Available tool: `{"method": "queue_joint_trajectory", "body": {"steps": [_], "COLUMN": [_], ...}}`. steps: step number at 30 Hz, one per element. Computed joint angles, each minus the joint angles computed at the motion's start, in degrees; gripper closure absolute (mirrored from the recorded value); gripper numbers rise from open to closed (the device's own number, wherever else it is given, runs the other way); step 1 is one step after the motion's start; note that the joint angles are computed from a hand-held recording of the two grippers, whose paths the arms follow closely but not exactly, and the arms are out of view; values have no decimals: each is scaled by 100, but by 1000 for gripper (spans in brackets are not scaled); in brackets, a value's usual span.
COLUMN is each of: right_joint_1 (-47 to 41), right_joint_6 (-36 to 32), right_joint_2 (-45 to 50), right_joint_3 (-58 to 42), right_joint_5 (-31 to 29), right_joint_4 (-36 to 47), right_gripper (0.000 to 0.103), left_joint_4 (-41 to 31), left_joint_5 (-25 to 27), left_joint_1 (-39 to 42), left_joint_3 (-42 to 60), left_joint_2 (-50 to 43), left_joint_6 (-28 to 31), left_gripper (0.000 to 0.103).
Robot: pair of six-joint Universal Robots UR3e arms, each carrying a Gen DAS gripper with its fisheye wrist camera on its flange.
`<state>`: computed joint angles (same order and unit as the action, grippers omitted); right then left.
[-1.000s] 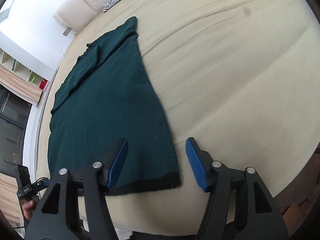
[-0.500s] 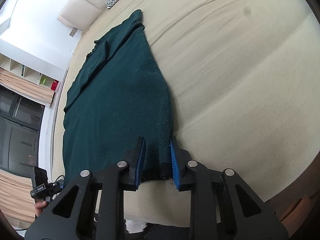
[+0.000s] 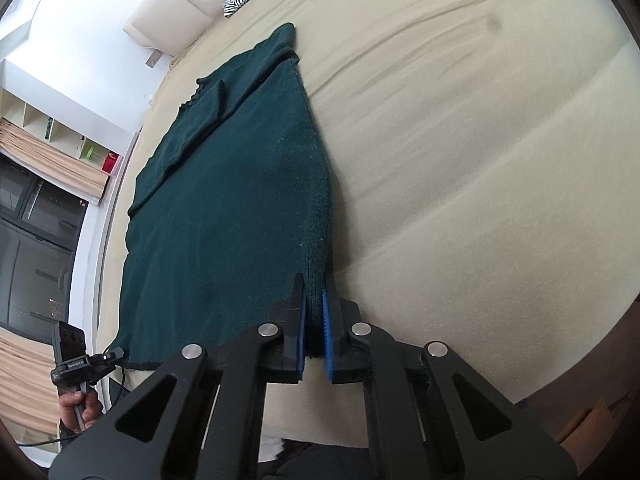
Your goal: Fold small clothes
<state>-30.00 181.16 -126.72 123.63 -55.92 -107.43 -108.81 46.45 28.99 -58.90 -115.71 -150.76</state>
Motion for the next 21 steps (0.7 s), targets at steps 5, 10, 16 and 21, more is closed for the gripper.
{"method": "queue_joint_trajectory", "body": {"steps": [5, 10, 16, 21], "right_joint_1": [32, 51, 572, 1120], "right_joint_6": [138, 357, 1127, 1760], "right_joint_2": [-134, -77, 985, 2243], "right_joint_3": [-122, -390, -987, -1956], "right_joint_5": [117, 471, 636, 377], "right_joint_4": [9, -158, -1443, -2488], "right_gripper": [97, 97, 97, 97], "left_joint_4": [-177, -496, -440, 141], "left_joint_5": [-445, -1029, -1726, -2154], "left_joint_1": [115, 181, 161, 104], "left_joint_3": [71, 555, 1577, 2492], "left_joint_2": [80, -89, -619, -1287], "left_joint_6": [113, 182, -272, -1153], "left_gripper": [95, 95, 95, 95]}}
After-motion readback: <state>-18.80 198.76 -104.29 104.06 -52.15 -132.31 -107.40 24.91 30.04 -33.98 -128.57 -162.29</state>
